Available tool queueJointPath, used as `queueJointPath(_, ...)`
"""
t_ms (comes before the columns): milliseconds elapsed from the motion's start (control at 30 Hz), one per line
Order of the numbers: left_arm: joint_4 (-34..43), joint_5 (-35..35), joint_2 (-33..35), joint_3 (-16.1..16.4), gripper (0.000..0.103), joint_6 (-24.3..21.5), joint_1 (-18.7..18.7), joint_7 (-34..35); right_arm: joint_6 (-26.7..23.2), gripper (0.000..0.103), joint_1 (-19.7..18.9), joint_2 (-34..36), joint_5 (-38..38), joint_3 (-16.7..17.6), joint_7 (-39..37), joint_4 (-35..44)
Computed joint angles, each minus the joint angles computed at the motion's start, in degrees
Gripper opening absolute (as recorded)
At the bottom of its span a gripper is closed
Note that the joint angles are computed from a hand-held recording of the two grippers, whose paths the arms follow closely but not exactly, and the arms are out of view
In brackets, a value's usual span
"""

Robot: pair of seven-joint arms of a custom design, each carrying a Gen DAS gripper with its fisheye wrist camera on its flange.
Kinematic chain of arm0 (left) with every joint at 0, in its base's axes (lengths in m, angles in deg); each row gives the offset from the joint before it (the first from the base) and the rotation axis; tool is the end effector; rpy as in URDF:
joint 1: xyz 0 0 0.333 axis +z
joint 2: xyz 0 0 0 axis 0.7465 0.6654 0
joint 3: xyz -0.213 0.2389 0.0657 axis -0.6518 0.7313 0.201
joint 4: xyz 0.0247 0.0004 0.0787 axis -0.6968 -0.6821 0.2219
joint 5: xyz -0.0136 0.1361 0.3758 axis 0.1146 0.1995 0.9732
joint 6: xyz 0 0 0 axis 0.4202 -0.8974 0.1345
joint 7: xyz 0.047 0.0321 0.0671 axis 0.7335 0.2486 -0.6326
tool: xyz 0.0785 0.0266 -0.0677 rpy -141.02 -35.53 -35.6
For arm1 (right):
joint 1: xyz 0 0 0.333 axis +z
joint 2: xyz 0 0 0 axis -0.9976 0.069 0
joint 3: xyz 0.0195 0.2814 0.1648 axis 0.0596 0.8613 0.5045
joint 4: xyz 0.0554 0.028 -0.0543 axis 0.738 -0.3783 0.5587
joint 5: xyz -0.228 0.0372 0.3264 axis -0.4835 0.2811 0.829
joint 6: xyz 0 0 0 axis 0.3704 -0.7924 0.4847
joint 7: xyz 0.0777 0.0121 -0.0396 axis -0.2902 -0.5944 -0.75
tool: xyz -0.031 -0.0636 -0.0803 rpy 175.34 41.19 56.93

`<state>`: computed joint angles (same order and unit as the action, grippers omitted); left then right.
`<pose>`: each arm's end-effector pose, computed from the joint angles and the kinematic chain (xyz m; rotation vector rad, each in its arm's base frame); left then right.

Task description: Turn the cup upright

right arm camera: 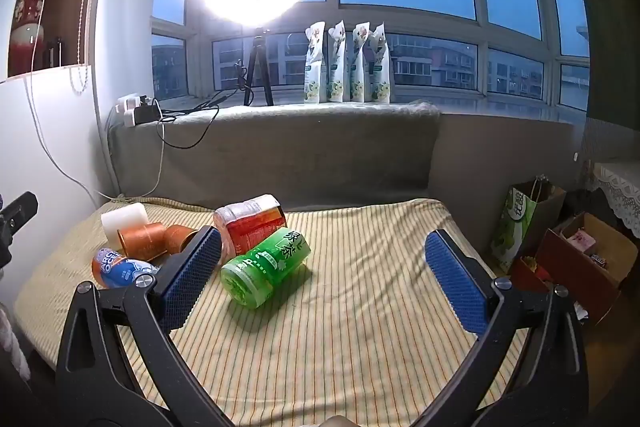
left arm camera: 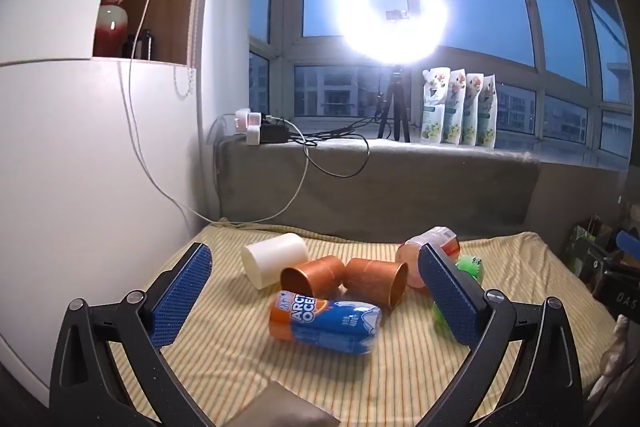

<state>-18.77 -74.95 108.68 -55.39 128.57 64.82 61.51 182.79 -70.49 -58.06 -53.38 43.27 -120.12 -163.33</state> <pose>0.6998 -0.1879 0.5349 -1.1578 1.7765 -1.3744 0.5818 0.1757 0.5151 -1.0127 1.9213 -1.3300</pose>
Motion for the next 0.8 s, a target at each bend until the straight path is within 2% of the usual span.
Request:
queueJointPath(100,0.07,0.38,1.54,-4.70,0.102,-0.46,4.27,0.60,-0.31,0.103,0.15,-0.01,0.23,0.11,-0.43,-0.03)
queueJointPath(167,1.38,-0.03,1.80,-3.94,0.102,-2.59,3.91,1.22,-0.57,0.103,0.22,-0.05,-0.01,0.13,-0.42,-0.13)
queueJointPath(200,0.85,-0.34,1.78,-3.02,0.102,-1.12,3.11,2.01,-0.73,0.103,0.26,-0.29,0.18,0.16,-0.70,-0.12)
queueJointPath(233,1.33,-0.97,2.02,-3.10,0.102,-1.71,3.30,2.93,-0.78,0.103,0.24,-0.40,0.12,0.17,-0.49,-0.12)
queueJointPath(300,1.35,-1.15,1.01,0.41,0.102,-1.23,0.13,2.58,-0.49,0.103,0.04,-0.52,0.05,0.07,-0.42,-0.20)
queueJointPath(333,0.09,-2.63,-0.62,3.99,0.102,0.54,-3.25,1.94,-0.14,0.103,-0.19,-0.50,0.00,-0.09,-0.57,-0.09)
queueJointPath(367,-0.29,-2.97,-1.28,5.63,0.102,0.88,-4.66,1.27,-1.13,0.103,0.20,-0.55,-0.81,0.33,0.24,-0.41)
queueJointPath(633,0.28,-3.05,-1.77,7.99,0.102,-0.64,-6.29,-0.37,-1.25,0.103,-0.06,-0.57,-1.14,0.44,0.25,-0.21)
queueJointPath(800,0.48,-3.60,-1.54,7.72,0.102,-0.99,-6.17,0.19,-1.37,0.103,0.08,-0.53,-1.06,0.25,-0.02,-0.03)
